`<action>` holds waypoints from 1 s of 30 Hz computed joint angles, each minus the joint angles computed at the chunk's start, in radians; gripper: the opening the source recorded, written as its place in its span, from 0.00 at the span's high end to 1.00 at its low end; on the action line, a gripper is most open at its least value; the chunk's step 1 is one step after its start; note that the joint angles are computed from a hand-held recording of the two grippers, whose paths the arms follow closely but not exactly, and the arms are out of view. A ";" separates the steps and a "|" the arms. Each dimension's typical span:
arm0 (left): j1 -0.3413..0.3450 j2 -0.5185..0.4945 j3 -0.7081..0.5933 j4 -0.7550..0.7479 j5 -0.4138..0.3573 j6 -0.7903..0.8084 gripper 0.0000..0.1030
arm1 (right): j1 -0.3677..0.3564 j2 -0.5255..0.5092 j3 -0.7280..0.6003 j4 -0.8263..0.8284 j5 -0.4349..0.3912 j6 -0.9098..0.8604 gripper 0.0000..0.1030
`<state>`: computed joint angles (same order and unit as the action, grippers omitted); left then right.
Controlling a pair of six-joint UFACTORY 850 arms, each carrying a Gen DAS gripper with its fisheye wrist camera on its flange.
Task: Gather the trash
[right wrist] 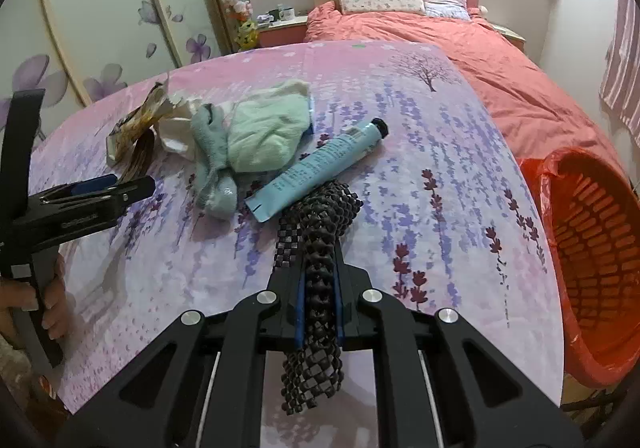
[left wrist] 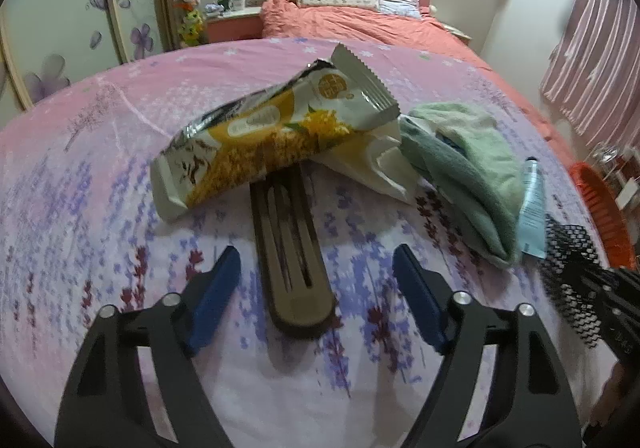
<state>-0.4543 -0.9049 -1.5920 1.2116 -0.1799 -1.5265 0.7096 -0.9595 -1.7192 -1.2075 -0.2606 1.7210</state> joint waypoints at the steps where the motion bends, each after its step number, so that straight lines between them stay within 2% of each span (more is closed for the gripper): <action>1: -0.006 -0.005 -0.008 0.000 -0.023 0.009 0.31 | -0.002 0.004 0.008 -0.017 0.006 0.022 0.89; 3: -0.018 -0.007 -0.009 0.029 -0.062 -0.004 0.38 | -0.004 0.008 0.018 -0.044 0.013 0.057 0.89; 7: -0.024 0.016 0.031 0.115 -0.069 -0.110 0.40 | -0.006 0.026 0.053 -0.155 0.026 0.175 0.89; 11: -0.028 0.012 0.023 0.147 -0.083 -0.139 0.65 | -0.008 0.025 0.055 -0.180 0.023 0.210 0.90; 14: -0.027 0.017 0.030 0.169 -0.073 -0.137 0.67 | -0.006 0.042 0.084 -0.244 0.017 0.282 0.90; 17: -0.023 0.049 0.082 0.311 -0.042 -0.264 0.71 | -0.001 0.071 0.124 -0.330 0.002 0.372 0.90; 20: -0.024 0.080 0.128 0.371 -0.002 -0.305 0.71 | 0.000 0.093 0.152 -0.374 -0.009 0.420 0.90; 23: -0.034 0.087 0.148 0.413 -0.024 -0.339 0.69 | 0.001 0.092 0.152 -0.332 -0.015 0.374 0.90; 25: -0.032 0.076 0.132 0.340 -0.024 -0.286 0.64 | 0.000 0.079 0.138 -0.273 -0.007 0.321 0.90; 27: -0.032 0.060 0.106 0.292 -0.027 -0.256 0.47 | -0.002 0.068 0.127 -0.234 0.002 0.293 0.90; 30: -0.038 0.038 0.072 0.220 -0.048 -0.179 0.44 | -0.005 0.052 0.111 -0.183 0.005 0.255 0.90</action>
